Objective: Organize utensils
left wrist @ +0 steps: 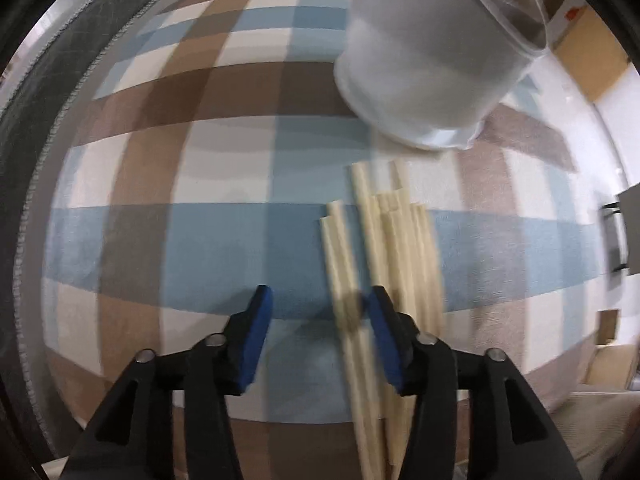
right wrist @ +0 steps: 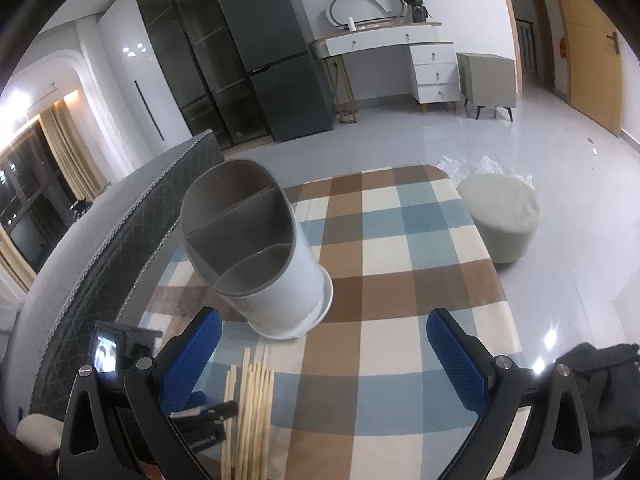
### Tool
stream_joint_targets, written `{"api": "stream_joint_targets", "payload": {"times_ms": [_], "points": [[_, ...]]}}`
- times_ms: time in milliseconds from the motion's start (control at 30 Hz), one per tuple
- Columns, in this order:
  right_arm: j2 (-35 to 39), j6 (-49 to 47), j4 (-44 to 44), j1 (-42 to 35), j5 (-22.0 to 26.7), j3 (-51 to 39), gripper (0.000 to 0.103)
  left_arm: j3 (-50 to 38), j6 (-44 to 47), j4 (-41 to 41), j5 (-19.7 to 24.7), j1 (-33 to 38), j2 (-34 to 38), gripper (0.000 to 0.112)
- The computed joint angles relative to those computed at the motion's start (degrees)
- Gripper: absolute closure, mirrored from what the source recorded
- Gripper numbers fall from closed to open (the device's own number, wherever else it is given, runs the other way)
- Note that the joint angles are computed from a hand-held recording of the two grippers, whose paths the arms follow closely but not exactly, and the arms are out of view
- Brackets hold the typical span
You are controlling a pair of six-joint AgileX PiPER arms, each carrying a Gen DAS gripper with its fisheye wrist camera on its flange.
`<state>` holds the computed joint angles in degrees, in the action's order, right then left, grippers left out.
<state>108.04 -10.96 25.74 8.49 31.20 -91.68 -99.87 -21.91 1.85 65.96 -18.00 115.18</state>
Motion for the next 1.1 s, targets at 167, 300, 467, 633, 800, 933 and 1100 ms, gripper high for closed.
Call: {"api": "stream_joint_targets", "payload": {"times_ms": [167, 300, 467, 633, 800, 933, 1100], "points": [[-0.05, -0.54, 1.47, -0.23, 0.48, -0.38, 0.000, 1.90, 0.08, -1.57, 0.99, 2.20, -2.37, 0.066], [-0.37, -1.45, 2.41, -0.41, 0.04, -0.06, 0.000, 1.30, -1.56, 1.34, 3.01, 2.13, -3.52, 0.066], [-0.54, -2.05, 3.71, -0.82, 0.00, 0.08, 0.000, 0.47, -5.19, 5.08, 2.17, -0.94, -5.08, 0.066], [-0.96, -2.53, 3.93, -0.71, -0.27, 0.43, 0.000, 2.82, -8.87, 2.85, -0.53, -2.55, -1.60, 0.065], [-1.04, -2.68, 4.40, -1.01, -0.28, 0.52, 0.000, 0.68, -10.66, 4.38, -1.11, -3.38, 1.48, 0.055], [-1.05, -2.93, 4.67, -1.05, -0.17, 0.42, 0.000, 4.36, -9.21, 3.67, -2.60, -1.30, -0.04, 0.054], [-1.24, -3.53, 5.41, -1.16, -0.31, 0.48, 0.000, -1.12, -7.52, 4.01, 0.23, -1.83, 4.06, 0.053]]}}
